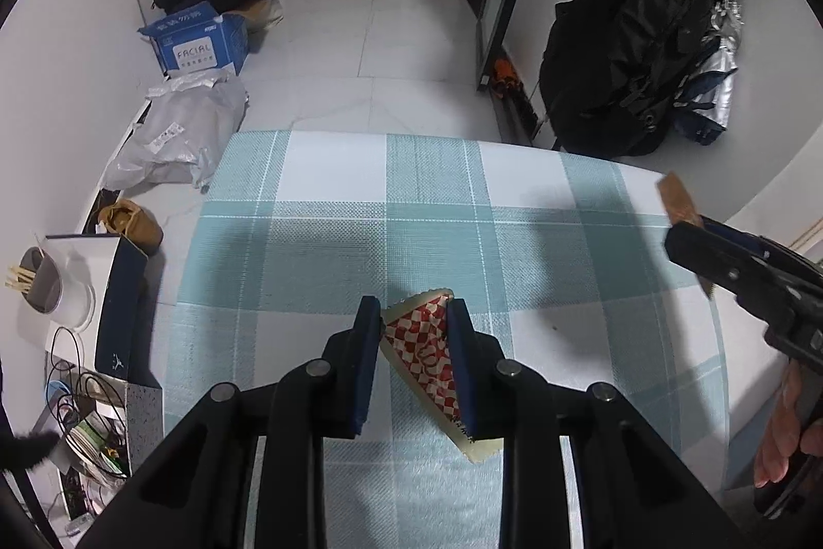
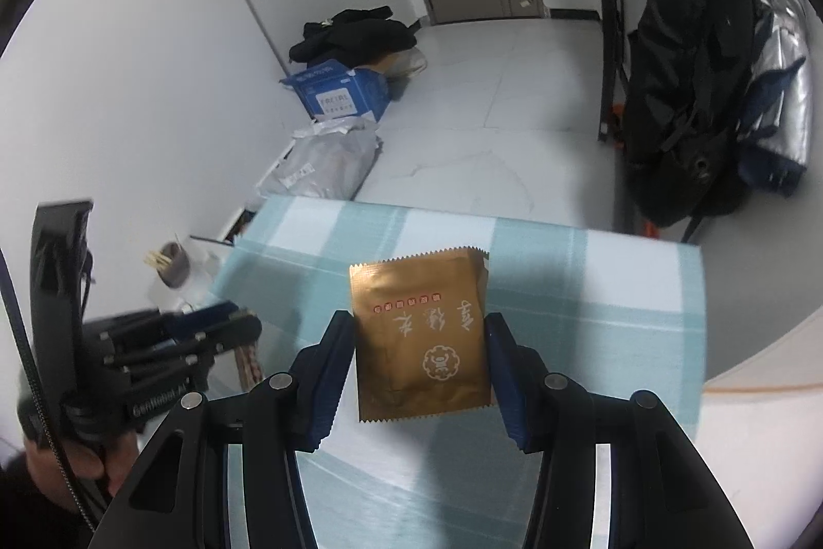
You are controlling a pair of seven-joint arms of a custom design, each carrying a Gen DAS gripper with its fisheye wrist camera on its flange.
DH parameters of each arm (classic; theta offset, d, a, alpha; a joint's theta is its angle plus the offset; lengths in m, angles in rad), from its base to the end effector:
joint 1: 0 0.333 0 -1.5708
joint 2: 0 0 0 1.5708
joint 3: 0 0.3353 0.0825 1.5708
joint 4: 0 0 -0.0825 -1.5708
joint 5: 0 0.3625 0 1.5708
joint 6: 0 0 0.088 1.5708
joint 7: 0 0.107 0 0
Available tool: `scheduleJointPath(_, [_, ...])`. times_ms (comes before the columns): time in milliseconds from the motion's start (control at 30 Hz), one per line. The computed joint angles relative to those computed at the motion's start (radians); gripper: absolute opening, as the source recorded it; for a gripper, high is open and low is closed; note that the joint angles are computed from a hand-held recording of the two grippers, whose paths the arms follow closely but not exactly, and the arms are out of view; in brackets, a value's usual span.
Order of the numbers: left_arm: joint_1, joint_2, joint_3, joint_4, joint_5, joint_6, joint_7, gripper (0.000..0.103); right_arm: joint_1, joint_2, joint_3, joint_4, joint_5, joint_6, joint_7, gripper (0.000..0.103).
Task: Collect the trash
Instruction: 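Carry the checkered wrapper and brown sachet over the trash bin with both grippers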
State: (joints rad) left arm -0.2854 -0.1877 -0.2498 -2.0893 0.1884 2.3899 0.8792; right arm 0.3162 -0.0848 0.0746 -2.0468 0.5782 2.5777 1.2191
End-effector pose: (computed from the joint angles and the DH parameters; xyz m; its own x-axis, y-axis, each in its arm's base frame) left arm 0.4413 -0.2706 0.5819 0.0133 -0.9935 0.1129 -0.8723 -0.0667 -0.4844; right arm 0.5144 0.2032 0.5729 0.4230 -0.8503 -0.3132 -0.7835 -0.1697 -0.5977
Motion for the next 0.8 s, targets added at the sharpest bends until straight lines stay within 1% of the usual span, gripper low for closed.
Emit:
scheduleJointPath(167, [-0.006, -0.039, 0.002, -0.029, -0.004, 0.005, 0.020, 0.021, 0.009, -0.004, 0.013, 0.002, -0.020, 0.000, 0.061, 0.050])
scheduleJointPath(233, [-0.012, -0.056, 0.006, -0.042, -0.015, 0.007, 0.038, 0.021, 0.015, -0.011, 0.015, 0.000, -0.019, -0.001, 0.070, 0.050])
scheduleJointPath(300, [-0.013, -0.074, 0.003, -0.056, -0.007, 0.011, 0.049, 0.021, 0.022, -0.013, 0.014, 0.002, 0.000, -0.022, 0.059, 0.050])
scheduleJointPath(433, [-0.014, -0.109, 0.006, -0.084, -0.012, 0.019, 0.053, 0.021, 0.027, -0.024, 0.019, -0.013, -0.023, -0.026, 0.087, 0.050])
scheduleJointPath(567, [-0.017, -0.149, 0.015, -0.119, -0.048, 0.028, 0.039, 0.021, 0.029, -0.057, 0.017, -0.045, -0.013, -0.020, 0.116, 0.050])
scheduleJointPath(667, [-0.017, -0.172, 0.010, -0.135, -0.041, 0.038, 0.028, 0.021, 0.027, -0.090, 0.023, -0.077, -0.050, 0.001, 0.146, 0.050])
scheduleJointPath(800, [-0.022, -0.197, 0.004, -0.141, -0.032, 0.041, 0.020, 0.021, 0.035, -0.141, 0.017, -0.119, -0.040, 0.020, 0.155, 0.050])
